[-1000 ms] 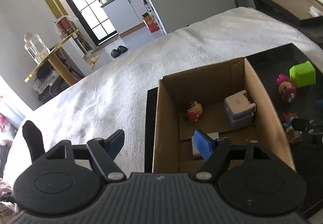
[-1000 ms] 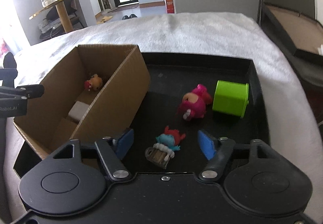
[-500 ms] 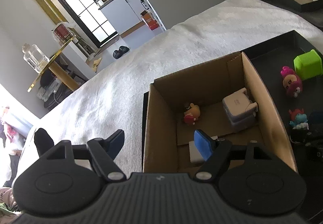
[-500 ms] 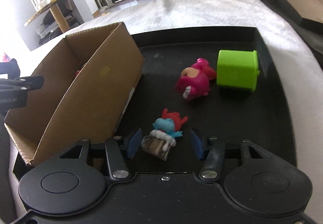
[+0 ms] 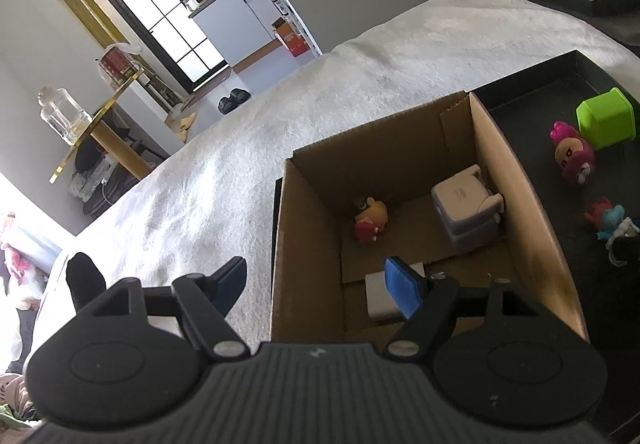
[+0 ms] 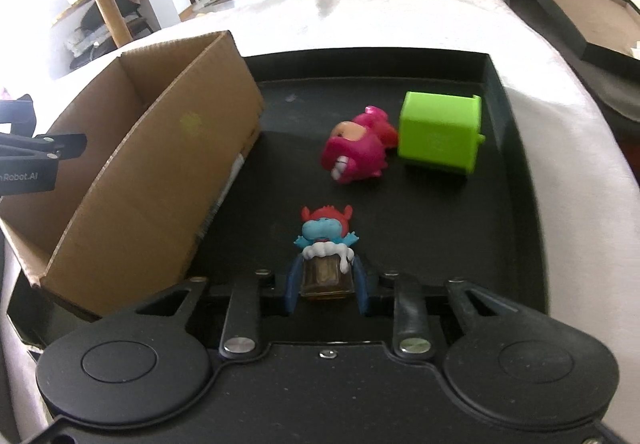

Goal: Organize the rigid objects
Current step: 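Carry the blue-haired figurine into the box and release it while the left tool grips the box wall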

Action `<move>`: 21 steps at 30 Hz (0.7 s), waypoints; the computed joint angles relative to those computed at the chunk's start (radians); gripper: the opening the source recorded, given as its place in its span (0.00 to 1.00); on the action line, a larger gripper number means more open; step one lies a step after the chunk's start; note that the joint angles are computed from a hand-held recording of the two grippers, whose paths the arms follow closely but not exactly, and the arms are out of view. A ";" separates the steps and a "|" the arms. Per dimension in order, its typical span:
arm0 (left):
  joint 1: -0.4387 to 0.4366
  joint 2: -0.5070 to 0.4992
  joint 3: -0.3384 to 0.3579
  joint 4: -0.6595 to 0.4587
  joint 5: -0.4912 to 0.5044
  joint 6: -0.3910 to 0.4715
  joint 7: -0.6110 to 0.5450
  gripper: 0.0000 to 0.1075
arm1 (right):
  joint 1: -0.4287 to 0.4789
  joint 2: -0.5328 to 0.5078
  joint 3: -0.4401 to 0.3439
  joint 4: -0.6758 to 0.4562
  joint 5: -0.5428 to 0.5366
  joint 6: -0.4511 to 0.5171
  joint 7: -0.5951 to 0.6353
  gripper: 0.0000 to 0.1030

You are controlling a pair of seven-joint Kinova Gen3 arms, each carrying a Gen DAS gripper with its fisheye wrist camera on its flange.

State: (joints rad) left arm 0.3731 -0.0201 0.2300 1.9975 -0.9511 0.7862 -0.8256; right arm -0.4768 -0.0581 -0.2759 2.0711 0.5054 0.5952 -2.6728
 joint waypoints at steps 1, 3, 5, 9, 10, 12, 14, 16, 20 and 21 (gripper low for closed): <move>-0.001 0.000 0.000 0.002 0.001 -0.002 0.000 0.70 | -0.002 -0.002 -0.004 -0.001 0.006 0.013 -0.008 0.27; -0.003 -0.002 -0.002 0.005 0.003 -0.006 -0.002 0.70 | -0.008 0.005 -0.010 -0.015 0.010 0.040 -0.015 0.27; -0.008 -0.005 -0.005 0.010 0.005 -0.014 -0.002 0.70 | -0.012 0.001 -0.008 -0.016 0.009 0.037 -0.023 0.32; -0.022 -0.004 -0.011 0.020 0.001 -0.033 0.026 0.70 | -0.028 0.022 -0.024 -0.027 0.086 0.050 -0.097 0.44; -0.025 -0.002 -0.013 0.022 0.001 -0.035 0.030 0.70 | -0.035 0.033 -0.022 -0.034 0.094 0.055 -0.102 0.44; -0.033 -0.001 -0.019 0.032 0.004 -0.047 0.035 0.70 | -0.058 0.055 -0.021 -0.050 0.128 0.085 -0.132 0.46; -0.038 0.004 -0.023 0.035 0.007 -0.054 0.031 0.70 | -0.086 0.073 -0.017 -0.065 0.160 0.118 -0.161 0.47; -0.044 0.002 -0.028 0.037 0.013 -0.064 0.028 0.70 | -0.107 0.083 -0.007 -0.073 0.179 0.133 -0.181 0.47; -0.054 -0.005 -0.030 0.041 0.023 -0.083 0.025 0.70 | -0.146 0.105 0.004 -0.087 0.227 0.174 -0.193 0.47; -0.056 -0.007 -0.030 0.044 0.023 -0.088 0.025 0.70 | -0.154 0.109 0.006 -0.089 0.236 0.183 -0.186 0.47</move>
